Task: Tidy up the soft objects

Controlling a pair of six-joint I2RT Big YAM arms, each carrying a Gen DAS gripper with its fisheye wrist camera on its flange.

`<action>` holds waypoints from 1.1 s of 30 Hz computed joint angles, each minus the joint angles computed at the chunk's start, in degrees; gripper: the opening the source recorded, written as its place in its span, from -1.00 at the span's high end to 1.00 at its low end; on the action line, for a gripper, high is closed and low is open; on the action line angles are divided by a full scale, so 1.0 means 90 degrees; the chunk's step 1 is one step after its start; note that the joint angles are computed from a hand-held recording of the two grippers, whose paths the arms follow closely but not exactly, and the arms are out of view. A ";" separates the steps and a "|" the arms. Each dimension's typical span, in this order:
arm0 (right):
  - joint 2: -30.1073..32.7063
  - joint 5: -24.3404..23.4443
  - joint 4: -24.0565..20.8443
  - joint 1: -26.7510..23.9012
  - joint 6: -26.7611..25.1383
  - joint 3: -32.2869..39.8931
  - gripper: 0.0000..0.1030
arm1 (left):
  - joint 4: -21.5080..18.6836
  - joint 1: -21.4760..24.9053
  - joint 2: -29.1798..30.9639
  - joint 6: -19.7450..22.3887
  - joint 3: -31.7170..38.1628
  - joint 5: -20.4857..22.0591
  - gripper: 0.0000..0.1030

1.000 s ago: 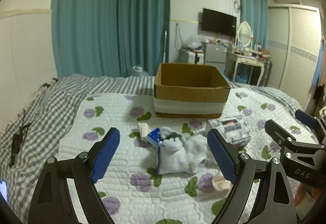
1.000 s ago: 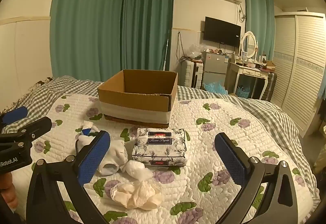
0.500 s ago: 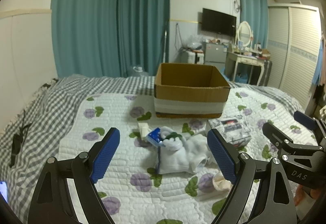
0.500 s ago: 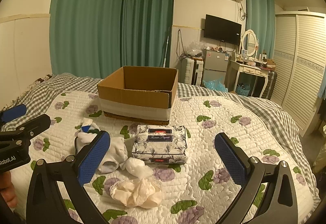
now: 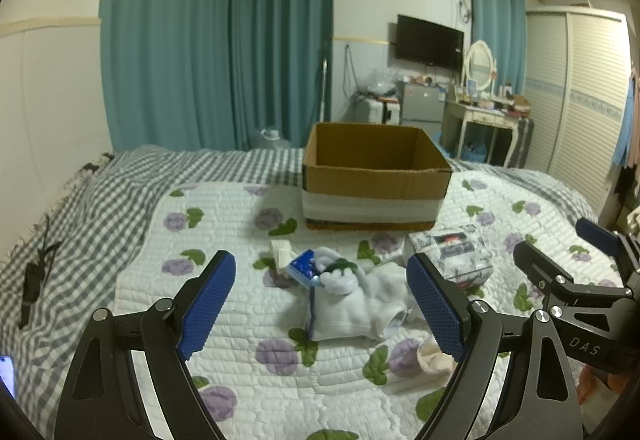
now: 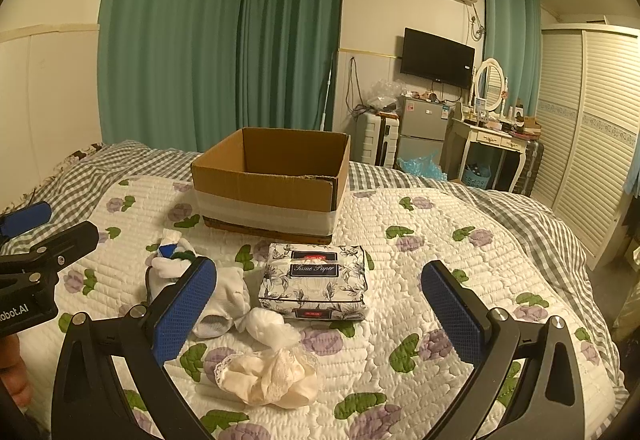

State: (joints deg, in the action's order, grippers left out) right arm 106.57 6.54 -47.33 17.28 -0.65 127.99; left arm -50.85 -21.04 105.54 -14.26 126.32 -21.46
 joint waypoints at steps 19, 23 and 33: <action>0.0016 0.0015 -0.0036 0.0009 -0.0016 0.0032 -1.00 | -0.0007 -0.0002 -0.0005 -0.0005 -0.0009 -0.0004 -0.74; 0.0021 0.0020 -0.0044 0.0010 -0.0020 0.0041 -1.00 | -0.0018 0.0000 0.0007 0.0003 0.0013 0.0000 -0.74; -0.0030 0.0020 0.0014 0.0012 -0.0022 -0.0068 -1.00 | -0.0027 0.0001 0.0014 0.0005 0.0027 0.0004 -0.74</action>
State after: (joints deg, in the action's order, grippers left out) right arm 106.30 6.73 -47.21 17.38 -0.85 127.37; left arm -51.10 -21.04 105.67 -14.22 126.56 -21.42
